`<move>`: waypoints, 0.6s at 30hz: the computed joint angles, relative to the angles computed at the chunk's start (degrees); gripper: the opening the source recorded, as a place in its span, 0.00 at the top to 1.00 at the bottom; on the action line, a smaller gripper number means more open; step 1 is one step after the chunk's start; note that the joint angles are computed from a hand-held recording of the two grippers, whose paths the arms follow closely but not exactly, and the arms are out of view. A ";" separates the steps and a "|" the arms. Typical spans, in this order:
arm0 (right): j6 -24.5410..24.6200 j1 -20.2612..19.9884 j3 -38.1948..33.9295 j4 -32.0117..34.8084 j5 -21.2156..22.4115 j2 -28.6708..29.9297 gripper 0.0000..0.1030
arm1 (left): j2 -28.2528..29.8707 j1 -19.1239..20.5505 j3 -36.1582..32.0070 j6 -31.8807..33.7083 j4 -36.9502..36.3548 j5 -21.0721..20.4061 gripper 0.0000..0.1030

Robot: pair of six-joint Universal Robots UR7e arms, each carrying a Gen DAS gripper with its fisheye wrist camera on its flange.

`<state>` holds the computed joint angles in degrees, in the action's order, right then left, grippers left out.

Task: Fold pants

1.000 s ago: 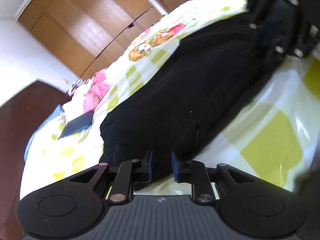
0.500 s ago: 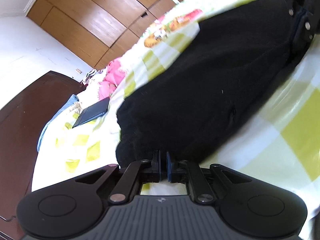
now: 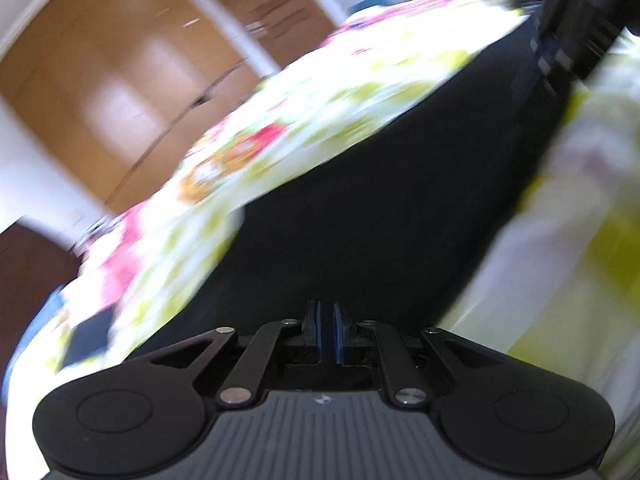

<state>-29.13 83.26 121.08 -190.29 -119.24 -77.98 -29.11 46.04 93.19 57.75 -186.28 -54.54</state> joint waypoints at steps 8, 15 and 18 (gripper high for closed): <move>24.84 -18.12 5.62 -3.40 13.30 -15.55 0.73 | 8.96 -4.27 -10.32 0.00 9.65 -6.93 0.74; 34.29 -25.99 5.18 -3.52 26.01 -16.68 0.73 | 12.07 -6.09 -14.22 1.62 14.45 -7.50 0.74; 40.13 -28.60 5.46 -1.37 29.67 -17.92 0.76 | 12.76 -6.59 -15.11 1.98 15.49 -7.65 0.74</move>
<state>11.01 54.66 126.54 -191.65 -89.56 -95.90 -16.35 39.45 78.08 59.74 -170.79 -62.19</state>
